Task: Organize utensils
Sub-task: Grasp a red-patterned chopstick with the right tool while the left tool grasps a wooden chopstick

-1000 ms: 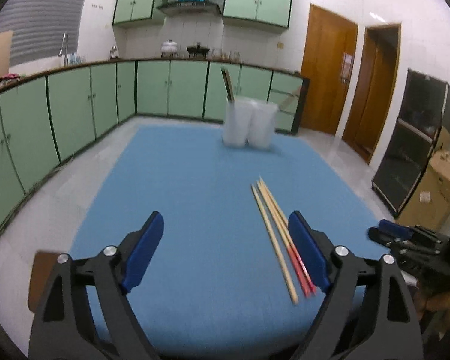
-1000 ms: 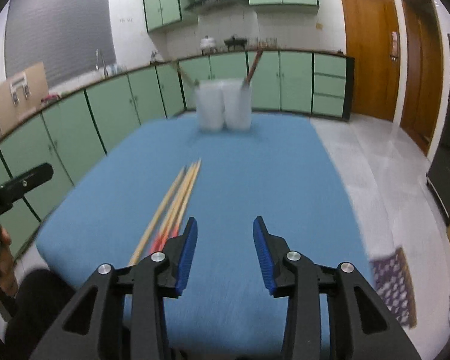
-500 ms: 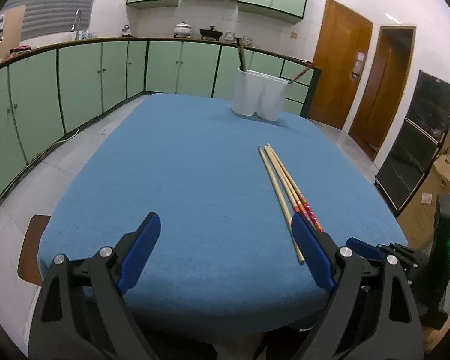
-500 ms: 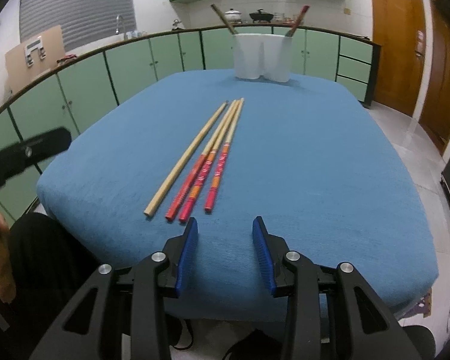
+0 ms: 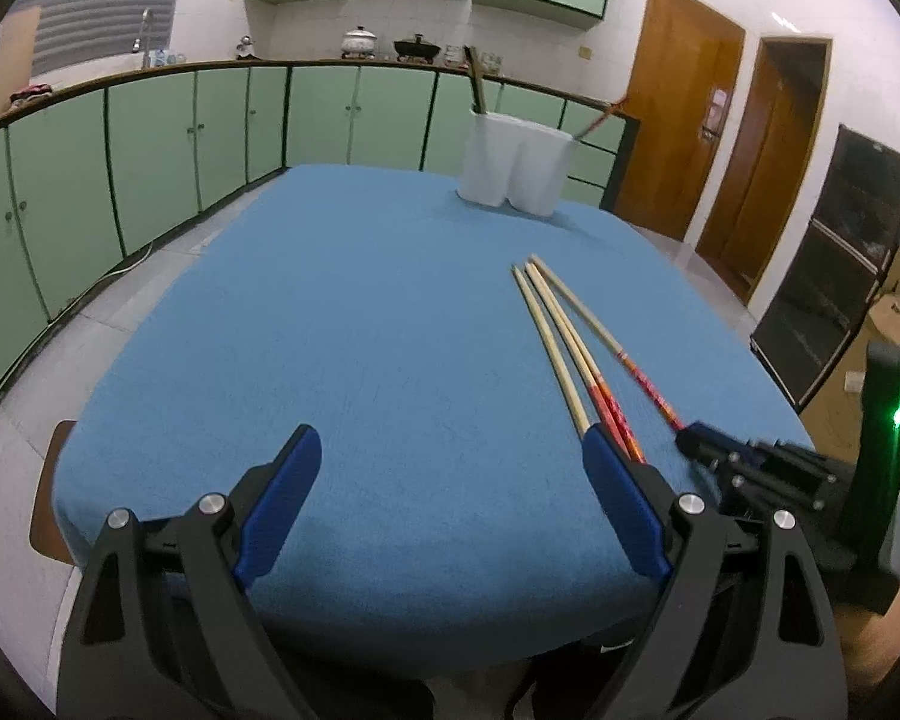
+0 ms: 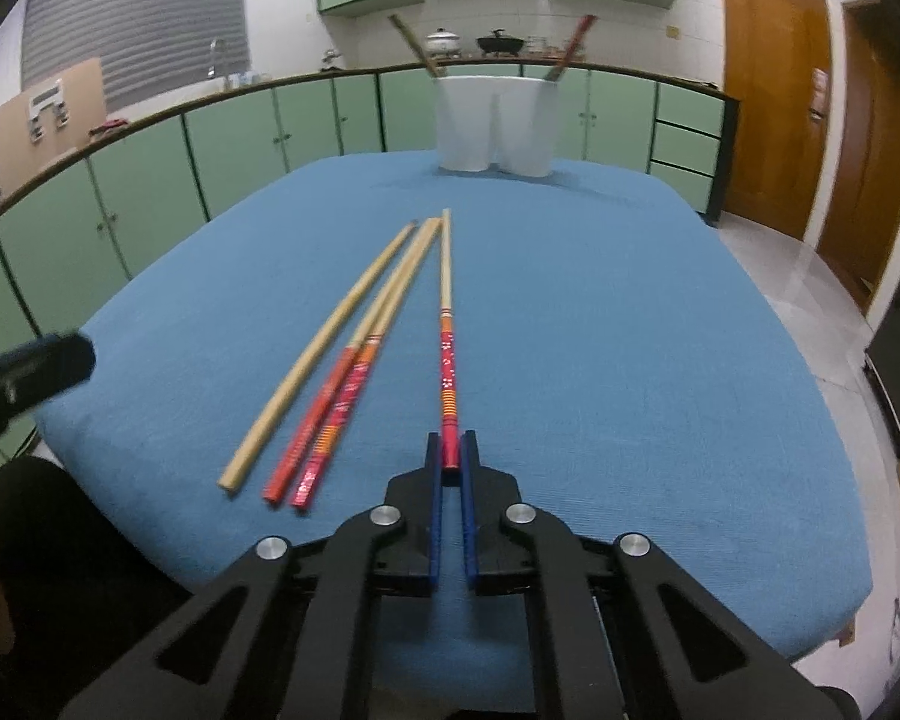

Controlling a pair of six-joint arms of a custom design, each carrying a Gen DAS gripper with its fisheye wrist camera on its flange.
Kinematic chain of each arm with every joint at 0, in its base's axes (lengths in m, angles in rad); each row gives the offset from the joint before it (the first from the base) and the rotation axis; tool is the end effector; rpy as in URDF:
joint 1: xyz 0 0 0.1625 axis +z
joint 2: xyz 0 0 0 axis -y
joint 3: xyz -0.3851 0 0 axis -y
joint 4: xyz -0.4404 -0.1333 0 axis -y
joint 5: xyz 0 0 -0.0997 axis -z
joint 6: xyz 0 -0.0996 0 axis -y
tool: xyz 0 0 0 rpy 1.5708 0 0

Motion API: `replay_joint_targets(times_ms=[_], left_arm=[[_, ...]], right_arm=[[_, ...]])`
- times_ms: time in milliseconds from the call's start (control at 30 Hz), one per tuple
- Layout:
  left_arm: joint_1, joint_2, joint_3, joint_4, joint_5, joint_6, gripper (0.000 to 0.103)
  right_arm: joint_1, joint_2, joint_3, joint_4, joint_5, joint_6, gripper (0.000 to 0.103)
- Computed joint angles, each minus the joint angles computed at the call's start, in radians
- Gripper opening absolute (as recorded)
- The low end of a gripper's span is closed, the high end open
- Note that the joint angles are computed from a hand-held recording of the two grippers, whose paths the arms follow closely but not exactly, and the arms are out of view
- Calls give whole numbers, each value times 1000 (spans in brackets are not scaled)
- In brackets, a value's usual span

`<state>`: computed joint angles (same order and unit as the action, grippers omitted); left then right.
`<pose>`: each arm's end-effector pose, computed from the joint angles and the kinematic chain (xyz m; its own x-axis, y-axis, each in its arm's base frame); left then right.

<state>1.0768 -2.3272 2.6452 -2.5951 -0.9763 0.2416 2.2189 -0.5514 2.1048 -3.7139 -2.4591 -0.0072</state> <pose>0.0321 -0.3392 0.3068 -0.7893 0.2309 -0.5690 0.5660 0.6330 -0.5282 0.3184 -0.3277 -0.0729 -0.7597 -0.0415 0.6489 -0.5072 0.6623 -0.5515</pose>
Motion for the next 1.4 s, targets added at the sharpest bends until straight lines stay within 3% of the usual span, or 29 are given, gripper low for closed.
replay_joint_targets(times_ms=[167,467,600,667,733,833,1000,1167,1200,1300,1400], left_arm=[[-13,41,22,-6,2,12,81],[-37,100,44,-26,15,21,76],[-50,135,49,-57,69,19,72],[-60,144,54,-75,90,15,65],[-62,152,58,-103,102,17,44],[-52,152,60,-126,98,20,21],[-43,130,62,-114,76,21,7],[-35,114,62,-93,50,42,8],[-30,121,56,-90,47,42,10],[-21,158,41,-116,46,60,29],[-18,180,39,-141,41,85,29]], right_arm=[[-15,-33,42,-20,-24,58,5],[-24,-49,59,-29,-2,61,5],[-27,-50,62,-37,7,52,6],[-26,-47,63,-44,7,42,6],[-26,-44,63,-49,9,29,6],[-25,-37,56,-53,3,12,6],[-18,-28,45,-49,-6,-4,8],[-9,-21,36,-40,-5,-23,8],[-10,-22,37,-40,-3,-20,8],[-8,-20,35,-39,-9,-13,8],[-4,-14,31,-41,-18,-3,8]])
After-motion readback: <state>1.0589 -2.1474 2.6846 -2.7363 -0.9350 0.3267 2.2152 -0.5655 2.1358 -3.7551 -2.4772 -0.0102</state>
